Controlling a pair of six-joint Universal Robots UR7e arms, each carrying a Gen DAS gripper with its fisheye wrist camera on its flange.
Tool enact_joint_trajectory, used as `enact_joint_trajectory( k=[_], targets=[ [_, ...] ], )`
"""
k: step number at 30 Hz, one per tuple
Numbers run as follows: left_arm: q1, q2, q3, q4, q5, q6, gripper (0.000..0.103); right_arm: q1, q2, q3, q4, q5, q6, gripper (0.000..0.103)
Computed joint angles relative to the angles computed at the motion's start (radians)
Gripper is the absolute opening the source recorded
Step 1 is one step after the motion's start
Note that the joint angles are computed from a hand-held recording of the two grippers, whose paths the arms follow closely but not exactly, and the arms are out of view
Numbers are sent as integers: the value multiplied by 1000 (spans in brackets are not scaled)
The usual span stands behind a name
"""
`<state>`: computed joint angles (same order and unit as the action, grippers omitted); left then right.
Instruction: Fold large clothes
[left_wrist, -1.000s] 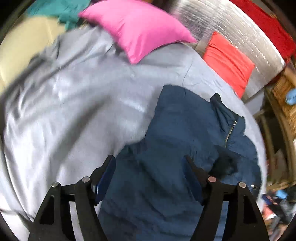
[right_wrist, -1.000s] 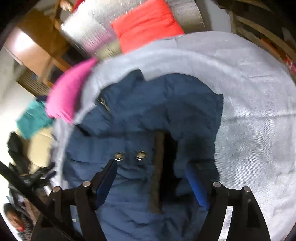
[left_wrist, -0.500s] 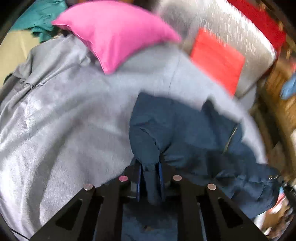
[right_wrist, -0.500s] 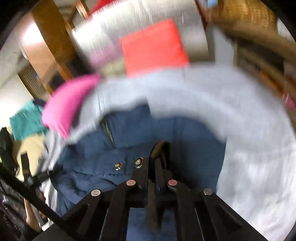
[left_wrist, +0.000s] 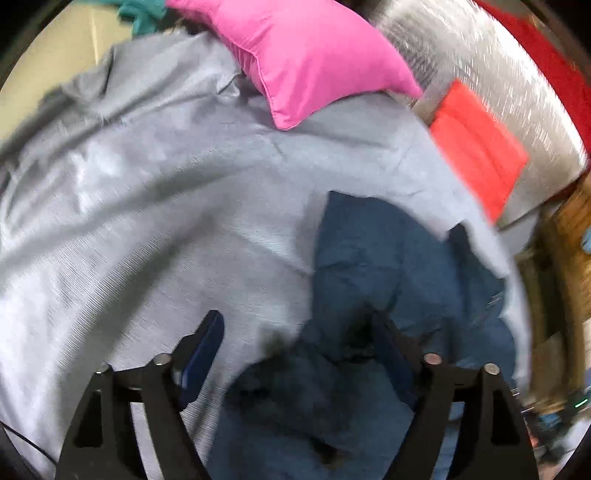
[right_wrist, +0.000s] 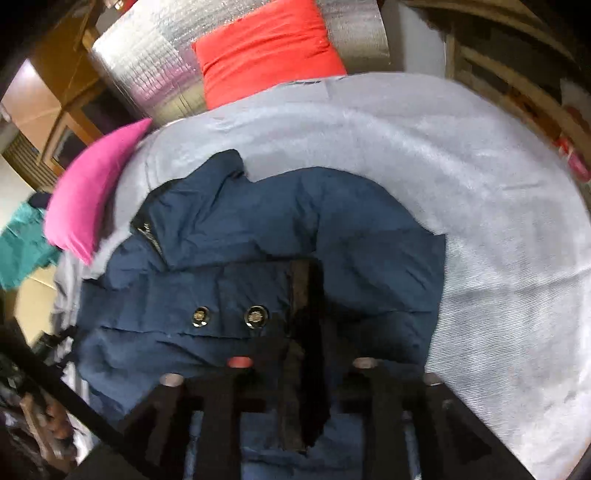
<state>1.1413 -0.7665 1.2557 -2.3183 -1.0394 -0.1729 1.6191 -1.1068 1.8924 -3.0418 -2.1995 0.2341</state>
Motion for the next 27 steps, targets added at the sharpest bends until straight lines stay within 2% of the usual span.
enact_joint_trajectory(
  k=[2, 4, 5, 6, 8, 9, 11, 16, 18, 21, 24, 27],
  targets=[
    [-14, -5, 24, -30, 37, 26, 82, 0, 8, -6, 3, 13, 18, 39],
    [-40, -46, 80, -67, 65, 44, 82, 16, 6, 6, -52, 7, -11, 47],
    [-50, -75, 113, -91, 59, 53, 82, 29, 9, 15, -95, 15, -29, 66],
    [-54, -98, 144, -122, 53, 67, 82, 43, 4, 34, -151, 31, -51, 81],
    [-82, -165, 254, -247, 75, 121, 83, 73, 6, 74, -264, 30, -97, 82],
    [-97, -193, 314, -334, 90, 171, 84, 89, 7, 86, -289, 10, -104, 83],
    [-118, -234, 387, -419, 118, 231, 86, 111, 15, 109, -330, -4, -109, 83],
    [-160, -239, 488, -579, 349, 324, 86, 177, 42, 181, -443, -105, -111, 83],
    [-154, -244, 506, -601, 356, 333, 86, 198, 49, 194, -456, -166, -108, 83],
    [-157, -281, 548, -600, 322, 321, 86, 226, 47, 219, -495, -204, -124, 83],
    [-165, -326, 606, -584, 314, 320, 86, 268, 74, 224, -564, -269, -182, 83],
    [-179, -365, 671, -692, 299, 342, 86, 307, 102, 225, -642, -313, -243, 83]
  ],
)
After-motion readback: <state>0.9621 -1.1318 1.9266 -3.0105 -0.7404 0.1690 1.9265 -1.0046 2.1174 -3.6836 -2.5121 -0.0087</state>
